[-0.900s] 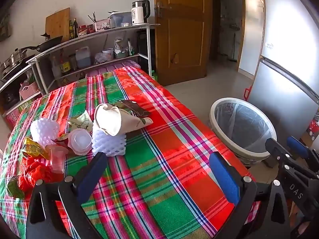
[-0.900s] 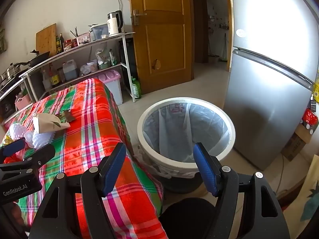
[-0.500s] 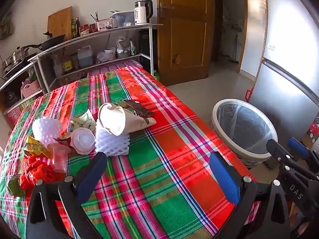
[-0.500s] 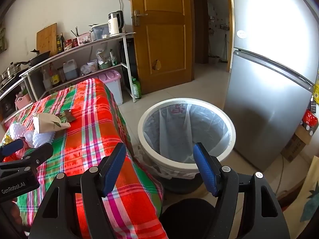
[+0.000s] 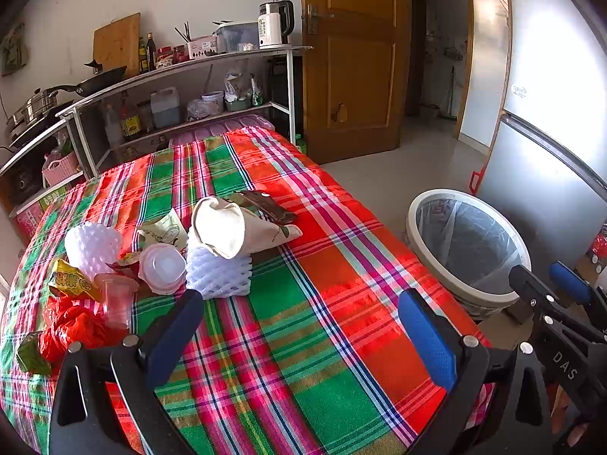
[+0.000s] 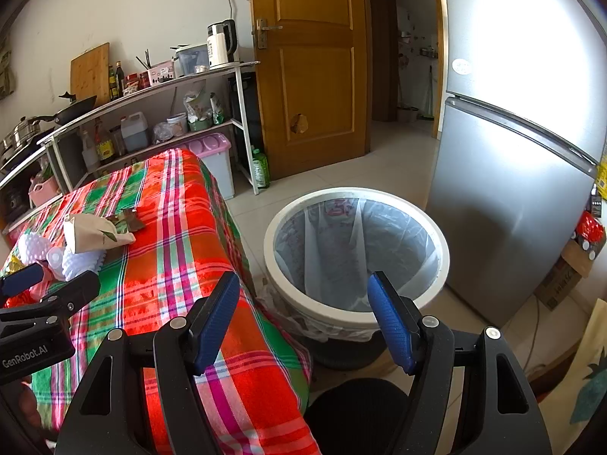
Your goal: Collect trash
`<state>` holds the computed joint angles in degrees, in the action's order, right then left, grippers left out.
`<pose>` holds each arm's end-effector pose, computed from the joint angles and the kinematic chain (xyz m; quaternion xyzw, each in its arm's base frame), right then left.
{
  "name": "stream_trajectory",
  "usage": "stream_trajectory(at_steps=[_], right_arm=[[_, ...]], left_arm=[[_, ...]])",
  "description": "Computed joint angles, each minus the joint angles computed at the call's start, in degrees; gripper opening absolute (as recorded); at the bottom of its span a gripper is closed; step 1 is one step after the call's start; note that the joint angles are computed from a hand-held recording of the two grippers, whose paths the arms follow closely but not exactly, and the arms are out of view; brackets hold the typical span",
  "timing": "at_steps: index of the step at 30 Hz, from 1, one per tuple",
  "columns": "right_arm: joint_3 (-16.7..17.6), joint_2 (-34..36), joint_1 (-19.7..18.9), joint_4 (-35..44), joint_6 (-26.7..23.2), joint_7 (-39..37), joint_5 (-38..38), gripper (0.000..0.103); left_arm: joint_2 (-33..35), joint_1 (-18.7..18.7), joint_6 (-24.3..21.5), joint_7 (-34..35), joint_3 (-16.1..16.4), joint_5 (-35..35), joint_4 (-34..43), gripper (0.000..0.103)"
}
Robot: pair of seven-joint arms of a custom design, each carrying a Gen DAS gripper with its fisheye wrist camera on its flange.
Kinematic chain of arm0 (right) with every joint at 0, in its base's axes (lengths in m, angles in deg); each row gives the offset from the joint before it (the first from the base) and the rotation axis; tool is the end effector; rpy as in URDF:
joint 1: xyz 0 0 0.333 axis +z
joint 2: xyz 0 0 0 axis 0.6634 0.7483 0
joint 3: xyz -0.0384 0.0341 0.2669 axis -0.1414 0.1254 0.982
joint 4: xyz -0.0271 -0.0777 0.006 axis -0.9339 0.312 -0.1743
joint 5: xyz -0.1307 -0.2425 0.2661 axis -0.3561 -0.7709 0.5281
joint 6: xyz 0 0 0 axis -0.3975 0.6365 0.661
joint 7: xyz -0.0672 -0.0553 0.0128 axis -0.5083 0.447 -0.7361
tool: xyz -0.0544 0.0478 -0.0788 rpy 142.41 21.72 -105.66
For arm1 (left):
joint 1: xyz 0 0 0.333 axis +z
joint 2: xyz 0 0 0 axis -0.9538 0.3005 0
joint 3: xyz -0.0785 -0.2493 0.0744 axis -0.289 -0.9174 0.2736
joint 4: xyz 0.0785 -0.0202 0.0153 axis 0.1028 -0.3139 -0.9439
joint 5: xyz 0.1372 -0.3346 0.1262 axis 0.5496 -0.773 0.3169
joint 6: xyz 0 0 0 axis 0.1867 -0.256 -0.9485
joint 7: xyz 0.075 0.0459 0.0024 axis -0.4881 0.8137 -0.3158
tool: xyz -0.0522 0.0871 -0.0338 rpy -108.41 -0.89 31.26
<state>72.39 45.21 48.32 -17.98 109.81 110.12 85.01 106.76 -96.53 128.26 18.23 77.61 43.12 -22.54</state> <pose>0.7248 0.1125 0.4334 -0.7127 0.5362 -0.2503 0.3768 0.6653 -0.2941 0.4468 -0.7477 0.5180 -0.2317 0.3449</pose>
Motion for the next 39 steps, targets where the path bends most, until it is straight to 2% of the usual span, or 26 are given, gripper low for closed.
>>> stream_trajectory(at_steps=[39], right_arm=[[-0.2, 0.1, 0.1, 0.1, 0.0, 0.4, -0.5, 0.070]], left_arm=[[-1.2, 0.5, 0.4, -1.0, -0.3, 0.5, -1.9, 0.103]])
